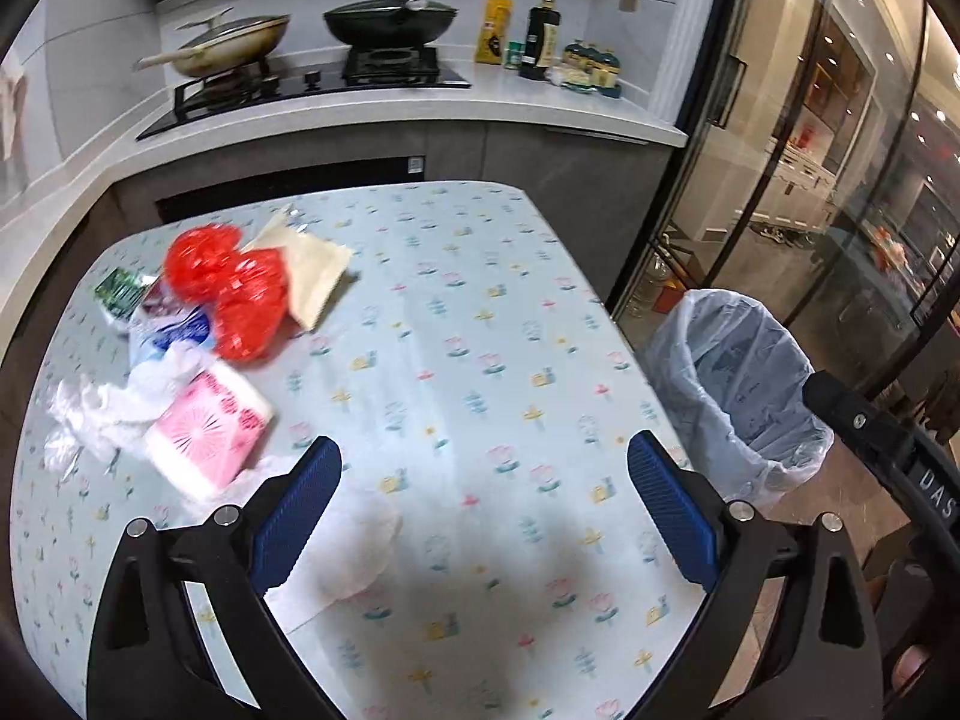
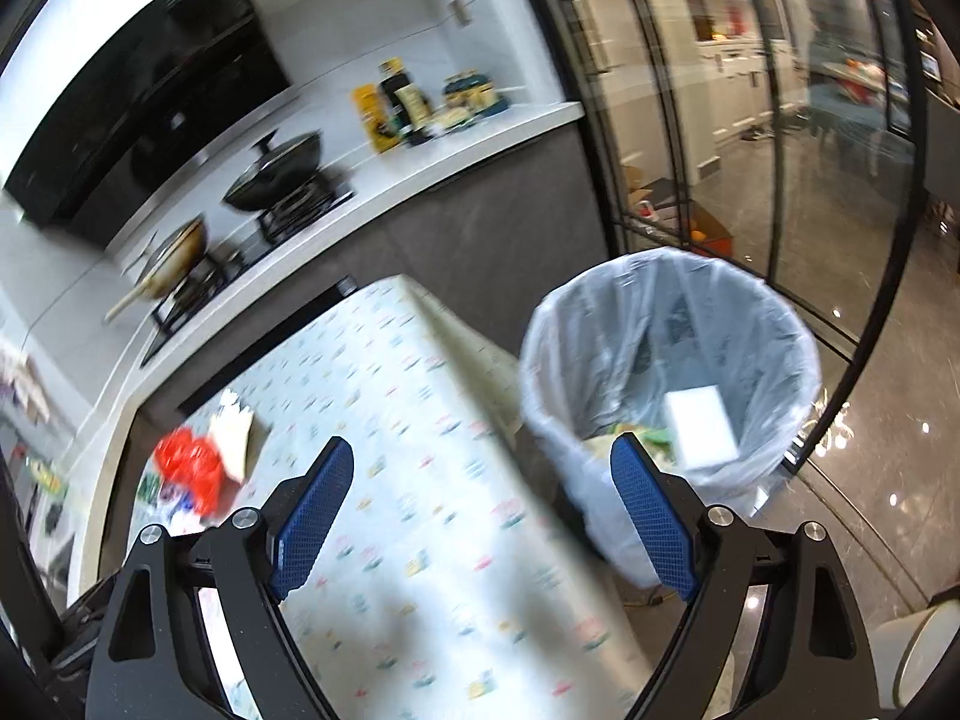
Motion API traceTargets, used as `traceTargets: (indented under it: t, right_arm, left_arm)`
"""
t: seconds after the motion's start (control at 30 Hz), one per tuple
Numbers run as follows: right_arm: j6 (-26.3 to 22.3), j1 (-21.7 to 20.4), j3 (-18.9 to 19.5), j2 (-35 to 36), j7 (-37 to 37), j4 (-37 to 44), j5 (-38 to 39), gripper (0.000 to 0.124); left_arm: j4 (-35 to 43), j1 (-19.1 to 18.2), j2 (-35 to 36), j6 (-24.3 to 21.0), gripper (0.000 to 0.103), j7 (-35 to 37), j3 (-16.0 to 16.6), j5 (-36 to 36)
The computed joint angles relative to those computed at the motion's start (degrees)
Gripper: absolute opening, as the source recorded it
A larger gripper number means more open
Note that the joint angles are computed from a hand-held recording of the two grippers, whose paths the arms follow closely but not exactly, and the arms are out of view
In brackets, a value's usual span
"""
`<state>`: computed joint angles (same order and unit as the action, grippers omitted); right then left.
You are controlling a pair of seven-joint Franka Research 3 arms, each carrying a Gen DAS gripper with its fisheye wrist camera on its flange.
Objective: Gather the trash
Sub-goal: 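Move both tools back from the bin toward the table, then grasp the white tissue with the right tool while the left tool grasps white wrap by the pink cup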
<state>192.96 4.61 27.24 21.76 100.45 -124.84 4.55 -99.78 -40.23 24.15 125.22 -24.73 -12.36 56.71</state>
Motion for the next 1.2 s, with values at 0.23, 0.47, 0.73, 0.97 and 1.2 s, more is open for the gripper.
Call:
traceTargets:
  t: [0.23, 0.47, 0.73, 0.97, 1.2]
  right_arm:
    - [-1.34, 5.63, -0.36, -1.02, -1.55, -1.40, 0.36, 0.084]
    - [-3.34, 15.89, -5.01, -0.80, -4.87, -0.80, 3.96, 0.084]
    - [-7.07, 25.17, -9.38, 1.48, -8.55, 1.85, 8.05, 0.084]
    - [-10.20, 34.11, -14.98, 4.71, -9.82, 5.53, 9.16, 0.084]
    - [-13.41, 40.01, -19.02, 7.84, -9.30, 9.67, 7.80, 0.084]
  left_arm:
    - [-12.50, 1.53, -8.78, -0.02, 0.092, -7.70, -2.07, 0.03]
    - [-24.76, 4.32, -16.88, 0.86, 0.092, -15.56, -5.56, -1.66]
    - [-35.49, 6.82, -23.97, 2.38, 0.092, -21.78, -8.64, -5.85]
    - [-40.61, 8.40, -27.50, 3.73, 0.092, -24.33, -9.98, -7.78]
    - [-44.51, 10.56, -30.20, 6.24, 0.092, -25.56, -9.97, -7.84]
